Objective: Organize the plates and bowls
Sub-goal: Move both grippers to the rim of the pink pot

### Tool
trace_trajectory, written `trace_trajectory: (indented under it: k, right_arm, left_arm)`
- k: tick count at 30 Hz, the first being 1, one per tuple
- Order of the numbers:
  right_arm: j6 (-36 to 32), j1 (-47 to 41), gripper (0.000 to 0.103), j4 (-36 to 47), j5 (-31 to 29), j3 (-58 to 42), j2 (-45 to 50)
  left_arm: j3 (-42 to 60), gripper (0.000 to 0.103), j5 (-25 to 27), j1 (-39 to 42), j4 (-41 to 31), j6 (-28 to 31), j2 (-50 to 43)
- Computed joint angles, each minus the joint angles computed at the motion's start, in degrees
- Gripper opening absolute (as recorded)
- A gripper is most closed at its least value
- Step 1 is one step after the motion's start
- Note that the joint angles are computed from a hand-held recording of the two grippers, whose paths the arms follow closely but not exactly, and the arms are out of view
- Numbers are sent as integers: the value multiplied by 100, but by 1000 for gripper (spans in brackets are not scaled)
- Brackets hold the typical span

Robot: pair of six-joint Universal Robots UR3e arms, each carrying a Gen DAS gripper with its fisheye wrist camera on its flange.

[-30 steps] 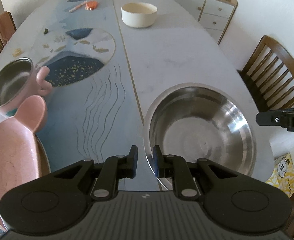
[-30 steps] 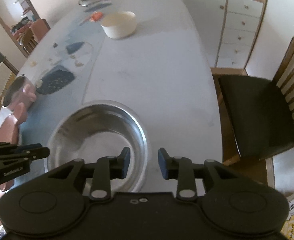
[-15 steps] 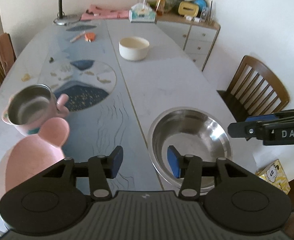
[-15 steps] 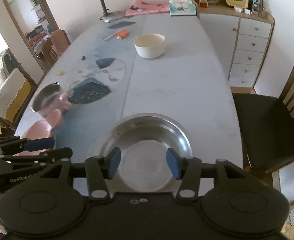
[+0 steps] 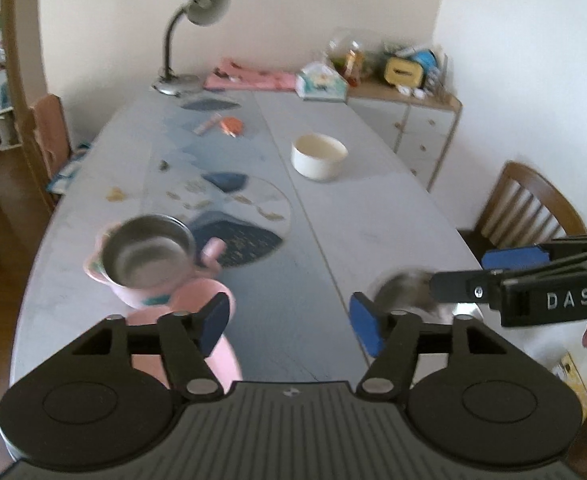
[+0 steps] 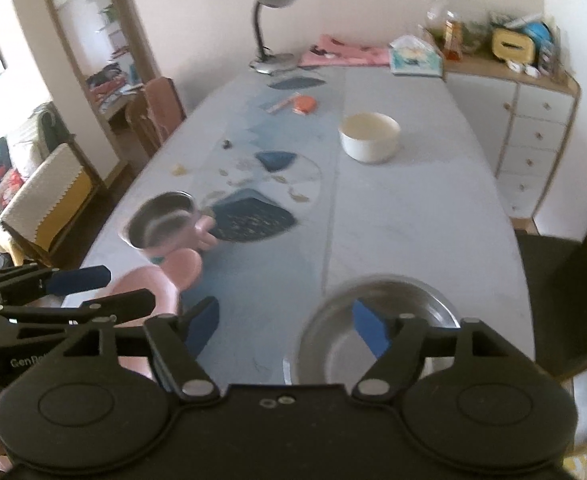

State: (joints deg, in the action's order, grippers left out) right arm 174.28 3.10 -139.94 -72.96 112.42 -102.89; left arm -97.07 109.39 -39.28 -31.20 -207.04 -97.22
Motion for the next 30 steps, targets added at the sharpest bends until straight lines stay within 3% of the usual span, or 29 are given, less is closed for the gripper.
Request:
trace_trajectory:
  k: [7,10,15,30]
  right_arm:
    - [159,695,90,-382,-224,-1012,1116]
    - [149,883,98,-584,-295,-1432,1634]
    - [92,1098,102,-513,-266,-2446,2615]
    - [-337,1372,101,1250,-147,-6428,5651]
  left_arm:
    - [-454,78,37,498,234,42,450]
    - [-557,79,134,719,320,44,493]
    - [-661,79,53,1214,298,154,504]
    - [-208,79,-558,2722,-14,236,-532]
